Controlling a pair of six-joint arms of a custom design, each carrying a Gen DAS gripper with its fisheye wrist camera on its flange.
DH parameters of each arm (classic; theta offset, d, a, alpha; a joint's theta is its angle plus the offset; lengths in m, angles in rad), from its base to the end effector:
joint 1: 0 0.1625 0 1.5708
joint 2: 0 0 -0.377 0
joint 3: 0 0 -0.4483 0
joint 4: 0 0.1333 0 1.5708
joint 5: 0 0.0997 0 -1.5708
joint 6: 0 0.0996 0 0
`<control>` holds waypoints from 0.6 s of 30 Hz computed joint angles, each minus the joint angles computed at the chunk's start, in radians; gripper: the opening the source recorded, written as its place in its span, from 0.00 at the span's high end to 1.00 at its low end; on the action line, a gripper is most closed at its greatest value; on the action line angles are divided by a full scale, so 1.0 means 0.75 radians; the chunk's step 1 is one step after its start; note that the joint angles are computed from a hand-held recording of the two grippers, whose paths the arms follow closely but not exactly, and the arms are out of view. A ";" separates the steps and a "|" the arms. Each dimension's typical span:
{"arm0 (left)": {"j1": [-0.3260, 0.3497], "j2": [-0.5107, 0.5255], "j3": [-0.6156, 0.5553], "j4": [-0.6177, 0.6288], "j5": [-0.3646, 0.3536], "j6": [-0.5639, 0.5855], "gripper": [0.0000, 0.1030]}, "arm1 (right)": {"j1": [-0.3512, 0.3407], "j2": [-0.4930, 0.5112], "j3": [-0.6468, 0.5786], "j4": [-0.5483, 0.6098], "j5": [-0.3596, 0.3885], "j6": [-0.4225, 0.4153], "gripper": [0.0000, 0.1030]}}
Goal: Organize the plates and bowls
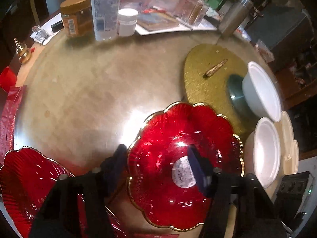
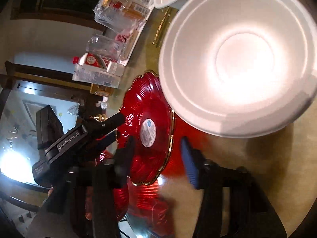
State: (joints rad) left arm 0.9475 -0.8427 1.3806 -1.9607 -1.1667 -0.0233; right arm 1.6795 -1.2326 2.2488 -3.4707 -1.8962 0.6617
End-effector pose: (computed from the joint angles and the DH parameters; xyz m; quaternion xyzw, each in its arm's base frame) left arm -0.2808 -0.6861 0.1090 0.3029 0.9290 0.0051 0.2128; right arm 0.1548 -0.4834 0.1543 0.3101 0.8392 -0.4461 0.0229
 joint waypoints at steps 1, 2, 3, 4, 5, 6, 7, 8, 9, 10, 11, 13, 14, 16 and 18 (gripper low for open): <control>-0.003 0.000 0.006 -0.007 0.015 0.003 0.57 | -0.003 0.001 -0.004 0.013 -0.002 0.003 0.70; -0.004 0.001 0.008 -0.008 0.030 0.000 0.59 | -0.004 0.000 -0.005 0.027 -0.006 0.004 0.75; -0.005 0.004 0.009 -0.009 0.044 -0.005 0.64 | -0.001 0.000 -0.008 0.036 -0.021 0.001 0.78; -0.006 0.006 0.010 -0.011 0.063 -0.013 0.71 | 0.001 0.000 -0.011 0.048 -0.033 -0.001 0.80; -0.008 0.007 0.013 -0.014 0.084 -0.020 0.73 | 0.003 -0.001 -0.012 0.055 -0.046 0.000 0.84; -0.010 0.006 0.016 -0.016 0.096 -0.019 0.80 | 0.003 -0.001 -0.010 0.060 -0.059 0.002 0.88; -0.009 0.005 0.019 -0.019 0.106 -0.024 0.85 | 0.003 -0.002 -0.007 0.055 -0.065 -0.001 0.88; -0.007 0.005 0.016 -0.016 0.104 -0.027 0.85 | 0.005 -0.003 -0.006 0.058 -0.076 -0.004 0.89; -0.007 0.002 0.017 -0.016 0.103 -0.029 0.85 | 0.010 -0.003 -0.009 0.064 -0.091 -0.010 0.90; -0.008 -0.001 0.021 -0.016 0.106 -0.031 0.85 | 0.014 -0.002 -0.011 0.068 -0.100 -0.016 0.90; -0.009 -0.005 0.027 -0.018 0.108 -0.031 0.85 | 0.019 -0.001 -0.012 0.070 -0.114 -0.020 0.90; -0.012 -0.016 0.039 -0.025 0.110 -0.022 0.85 | 0.024 -0.001 -0.013 0.068 -0.130 -0.023 0.90; -0.016 -0.020 0.046 -0.030 0.114 -0.017 0.85 | 0.026 -0.003 -0.011 0.062 -0.136 -0.026 0.90; -0.021 -0.022 0.050 -0.037 0.113 -0.017 0.85 | 0.031 -0.006 -0.008 0.051 -0.151 -0.032 0.90; -0.027 -0.033 0.061 -0.055 0.112 -0.013 0.85 | 0.040 -0.004 -0.006 0.030 -0.163 -0.046 0.90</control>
State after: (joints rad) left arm 0.9276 -0.8677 1.4262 -2.0017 -1.0828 -0.0330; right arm 1.7093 -1.2355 2.2442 -3.4481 -2.0183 0.6272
